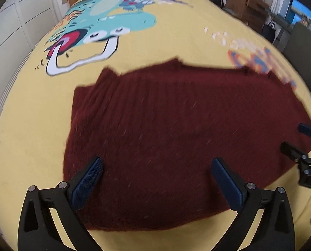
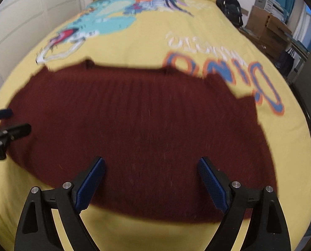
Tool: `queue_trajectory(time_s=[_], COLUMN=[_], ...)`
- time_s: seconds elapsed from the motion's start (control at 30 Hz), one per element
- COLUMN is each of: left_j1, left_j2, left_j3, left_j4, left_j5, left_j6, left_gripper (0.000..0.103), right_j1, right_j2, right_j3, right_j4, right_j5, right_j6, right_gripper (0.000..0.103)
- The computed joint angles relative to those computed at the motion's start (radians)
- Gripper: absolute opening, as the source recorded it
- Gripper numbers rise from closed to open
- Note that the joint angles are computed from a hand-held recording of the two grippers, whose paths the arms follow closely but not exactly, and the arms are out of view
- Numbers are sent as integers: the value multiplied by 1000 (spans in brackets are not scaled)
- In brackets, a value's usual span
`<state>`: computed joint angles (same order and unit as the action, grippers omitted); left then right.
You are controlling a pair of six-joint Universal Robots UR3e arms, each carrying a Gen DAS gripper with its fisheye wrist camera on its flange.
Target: Fold small clothes
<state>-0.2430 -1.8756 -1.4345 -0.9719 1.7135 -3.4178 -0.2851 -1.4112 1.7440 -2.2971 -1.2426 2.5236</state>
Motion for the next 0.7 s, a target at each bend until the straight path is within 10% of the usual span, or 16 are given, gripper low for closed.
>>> queue_trajectory(time_s=[0.2, 0.7], left_j1=[79, 90], left_j2=[104, 78], left_j3=[-263, -124], left_j4=[188, -24], left_j5=[-67, -89], left_j6=[31, 57], left_gripper=[102, 102], right_j1=[-93, -177], right_j2=[8, -74], right_j3=[31, 49], right_j4=[-5, 125], right_j5=[51, 82], right_j6=[-11, -109], right_gripper=[92, 102])
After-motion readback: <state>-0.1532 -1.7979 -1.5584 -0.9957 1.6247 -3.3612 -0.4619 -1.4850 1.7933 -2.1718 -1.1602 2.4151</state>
